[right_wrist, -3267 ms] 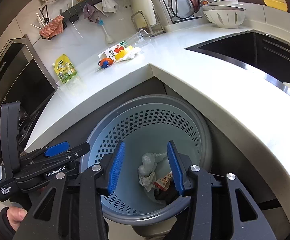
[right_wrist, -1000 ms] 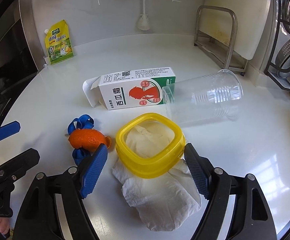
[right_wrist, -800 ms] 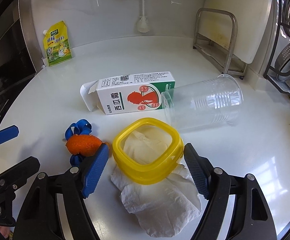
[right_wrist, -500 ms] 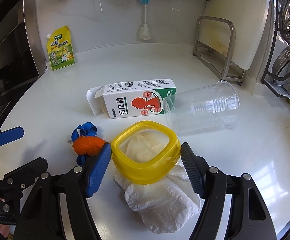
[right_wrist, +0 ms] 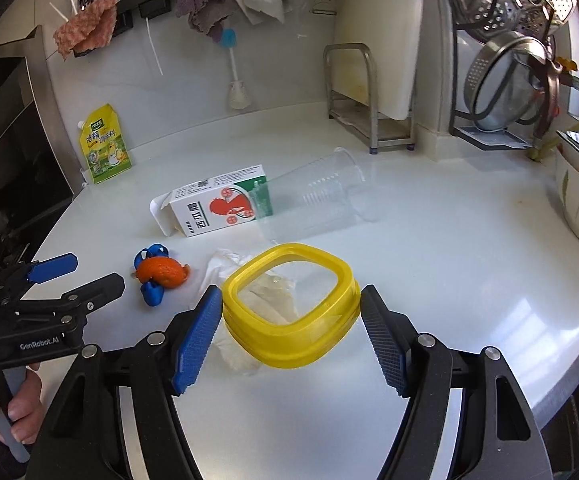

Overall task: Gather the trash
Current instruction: 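Grasp the yellow plastic lid with the right tool while the left tool reaches the orange peel, then grasp and lift the orange peel with the left tool while the right tool holds the lid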

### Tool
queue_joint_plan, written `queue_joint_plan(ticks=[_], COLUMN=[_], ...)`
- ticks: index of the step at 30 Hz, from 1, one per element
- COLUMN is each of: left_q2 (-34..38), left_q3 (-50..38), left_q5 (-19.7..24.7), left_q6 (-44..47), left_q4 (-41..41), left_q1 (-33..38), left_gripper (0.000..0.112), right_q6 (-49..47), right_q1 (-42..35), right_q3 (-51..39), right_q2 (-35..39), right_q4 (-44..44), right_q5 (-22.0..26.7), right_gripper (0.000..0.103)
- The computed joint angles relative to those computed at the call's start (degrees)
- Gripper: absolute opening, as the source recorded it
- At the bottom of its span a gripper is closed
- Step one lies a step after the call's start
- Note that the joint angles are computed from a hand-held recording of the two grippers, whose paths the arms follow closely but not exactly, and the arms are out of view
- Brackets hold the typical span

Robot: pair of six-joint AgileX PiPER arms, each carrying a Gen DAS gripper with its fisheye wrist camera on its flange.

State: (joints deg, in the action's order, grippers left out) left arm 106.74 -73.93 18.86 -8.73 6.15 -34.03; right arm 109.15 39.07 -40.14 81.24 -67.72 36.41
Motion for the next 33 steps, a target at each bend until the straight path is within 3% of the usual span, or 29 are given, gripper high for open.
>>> queue_joint_plan(ticks=[6,16,23,33], left_q2=[3.3,9.4,10.9,10.6], left_q3=[-5.6,-15.3,-16.3,-16.7], left_q5=[3.6,12.0,14.0,14.2], left_q6=[-13.5,-10.3,-14.8,-11.1], left_q4=[13.6,8.0,12.5,9.8], left_q1=[-4.5,-4.6,-5.4,-6.1], left_gripper=[0.091,0.080,0.076,0.040], right_q6=[4.0,6.7,7.8,8.4], right_q1=[-2.9,-7.8,-8.9,-9.5], right_q3=[6.1,9.2,9.5,9.7], right_q2=[-6.1,-9.3,-10.0,-10.1], right_q4=[-0.6,-2.6,-3.7,-4.0], right_q5=[-1.8,-7.6,-9.6,-10.2], right_gripper=[0.068,0.068,0.068,0.068])
